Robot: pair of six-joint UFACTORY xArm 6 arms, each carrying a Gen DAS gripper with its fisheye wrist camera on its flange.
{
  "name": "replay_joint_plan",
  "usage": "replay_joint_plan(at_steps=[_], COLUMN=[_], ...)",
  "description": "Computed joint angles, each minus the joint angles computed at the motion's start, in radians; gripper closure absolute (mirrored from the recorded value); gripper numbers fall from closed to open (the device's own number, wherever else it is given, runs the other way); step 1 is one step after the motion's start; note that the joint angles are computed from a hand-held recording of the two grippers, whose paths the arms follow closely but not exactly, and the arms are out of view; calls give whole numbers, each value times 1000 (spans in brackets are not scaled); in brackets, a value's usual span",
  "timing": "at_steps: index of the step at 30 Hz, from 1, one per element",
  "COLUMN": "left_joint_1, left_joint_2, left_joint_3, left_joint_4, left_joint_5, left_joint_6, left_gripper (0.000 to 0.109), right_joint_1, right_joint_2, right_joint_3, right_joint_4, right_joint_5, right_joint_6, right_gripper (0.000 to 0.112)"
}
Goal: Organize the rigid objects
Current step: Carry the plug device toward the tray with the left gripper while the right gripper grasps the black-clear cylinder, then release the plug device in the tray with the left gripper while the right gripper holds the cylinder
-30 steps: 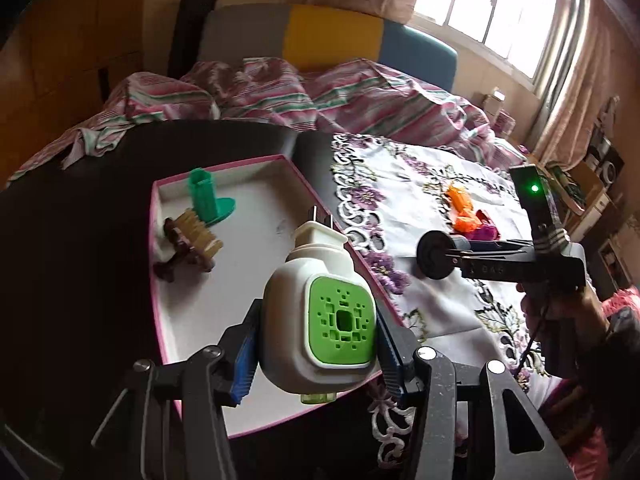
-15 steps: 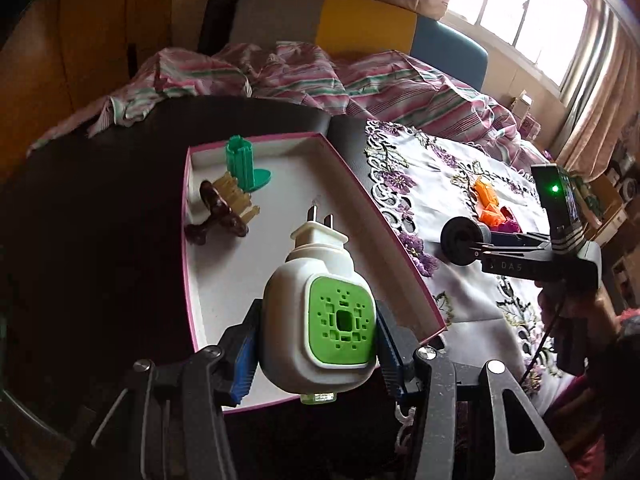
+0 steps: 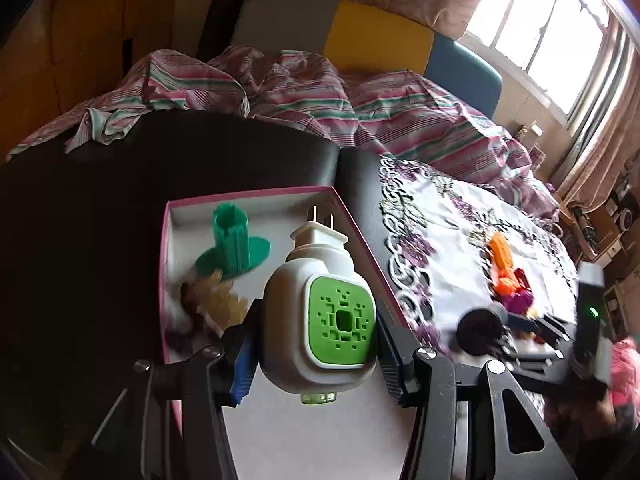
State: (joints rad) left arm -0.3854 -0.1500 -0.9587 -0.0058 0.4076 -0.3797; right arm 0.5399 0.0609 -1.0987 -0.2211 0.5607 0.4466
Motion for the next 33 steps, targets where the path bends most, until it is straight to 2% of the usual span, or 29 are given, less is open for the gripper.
replay_joint_plan(at_steps=[8,11,14,16,19,24,30,33], left_joint_1=[19,21,25,27,26,24,-2,-16], left_joint_2=[281,332,350,338,283,134,-46,-117], left_joint_3=[-269,-317,-335,-323,-269,-127,32,92], left_joint_4=[-12,79,48,31,98,244,416,445], left_joint_5=[103,113,110,99,66,32,75,92], left_joint_6=[1,-45,-17,-8,-67,-184,-327,-359], left_gripper=[56,56,56,55,49,48,48,46], right_joint_1=[3,3,4,4,5,5,7,7], right_joint_2=[4,7,9,12,14,20,21,23], right_joint_3=[-5,-7,-7,-9,-11,-17,-20,-21], right_joint_4=[12,11,8,6,-1,-13,-21,-24], right_joint_5=[0,-1,-5,-4,3,14,16,16], right_joint_6=[-23,-23,-23,-22,-19,-13,-9,-5], right_gripper=[46,46,46,46,46,48,48,48])
